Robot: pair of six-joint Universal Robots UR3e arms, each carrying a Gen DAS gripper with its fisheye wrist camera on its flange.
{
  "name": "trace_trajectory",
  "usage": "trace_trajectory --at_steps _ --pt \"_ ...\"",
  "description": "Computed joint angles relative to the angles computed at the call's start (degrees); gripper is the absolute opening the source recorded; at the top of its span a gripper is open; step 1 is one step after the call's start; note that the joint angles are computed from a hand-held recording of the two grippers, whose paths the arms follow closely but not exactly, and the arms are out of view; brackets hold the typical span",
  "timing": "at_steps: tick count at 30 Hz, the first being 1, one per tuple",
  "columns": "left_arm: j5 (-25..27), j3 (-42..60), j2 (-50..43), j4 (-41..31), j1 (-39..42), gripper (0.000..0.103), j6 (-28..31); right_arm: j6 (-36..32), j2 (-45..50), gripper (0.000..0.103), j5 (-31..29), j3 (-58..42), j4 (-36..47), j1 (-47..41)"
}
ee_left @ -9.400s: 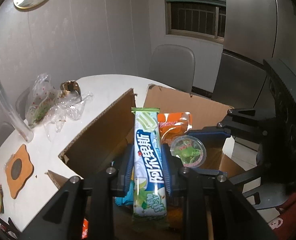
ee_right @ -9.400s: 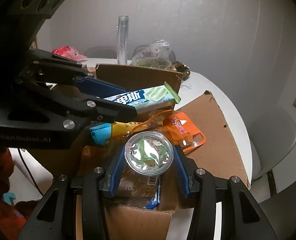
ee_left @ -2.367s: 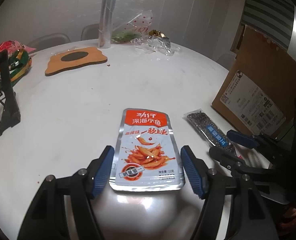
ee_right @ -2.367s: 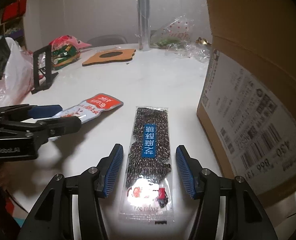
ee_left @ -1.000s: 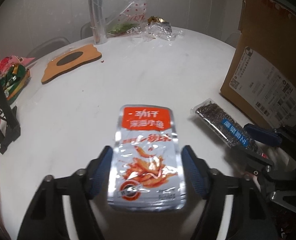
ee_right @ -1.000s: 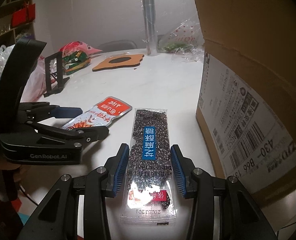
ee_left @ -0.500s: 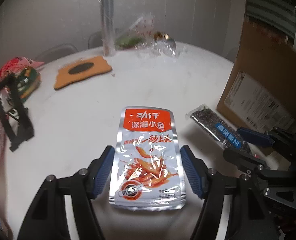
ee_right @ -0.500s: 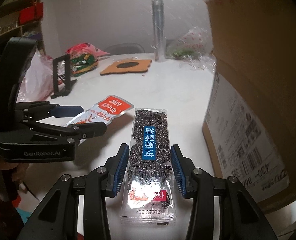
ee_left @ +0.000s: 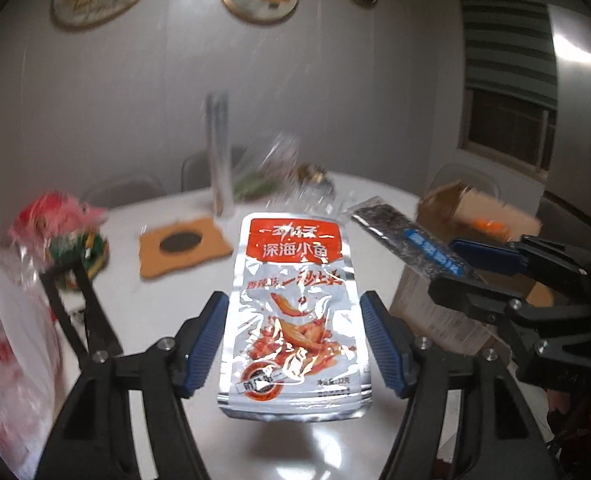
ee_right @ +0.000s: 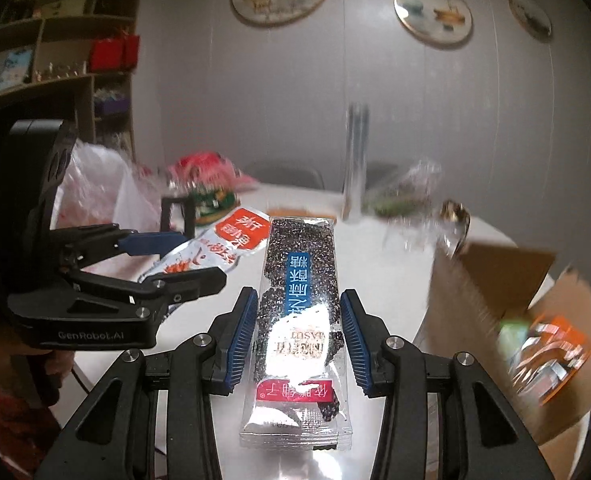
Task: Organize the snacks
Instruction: 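Lift the squid pack and seed bar and carry both over the box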
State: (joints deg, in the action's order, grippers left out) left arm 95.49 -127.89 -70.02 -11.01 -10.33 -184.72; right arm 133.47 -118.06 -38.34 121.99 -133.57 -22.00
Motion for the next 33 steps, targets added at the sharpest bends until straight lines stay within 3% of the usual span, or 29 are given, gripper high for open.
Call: trace_trajectory --at_steps 6,9,13,19,23,29,33 --pt "3.63 13.4 -8.41 -1.22 -7.75 0.065 0.67 -9.31 -4.3 0.039 8.63 -8.25 18.58 -11.65" --pt "2.71 20.89 -13.98 -2.46 -10.17 0.065 1.44 -16.75 -5.3 0.039 11.88 -12.78 30.43 -19.41" --pt "0.81 32.62 -23.14 -5.54 -12.9 0.065 2.27 -23.13 -2.42 0.039 13.68 -18.04 40.02 -26.68" --pt "-0.92 49.61 -36.04 -13.44 -16.33 0.065 2.45 -23.35 4.41 0.039 11.49 -20.44 37.53 -30.88" --pt "-1.55 59.3 -43.11 -19.2 -17.27 0.065 2.12 -19.34 9.31 0.039 7.29 -20.54 28.37 -28.76" --pt "2.72 70.99 -51.8 -26.31 -20.29 0.065 2.47 -18.39 15.84 0.039 1.37 -23.11 23.54 -25.46" --pt "4.47 72.55 -53.05 -27.54 -21.23 0.065 3.16 -19.03 18.19 0.039 0.27 -25.02 24.02 -24.88"
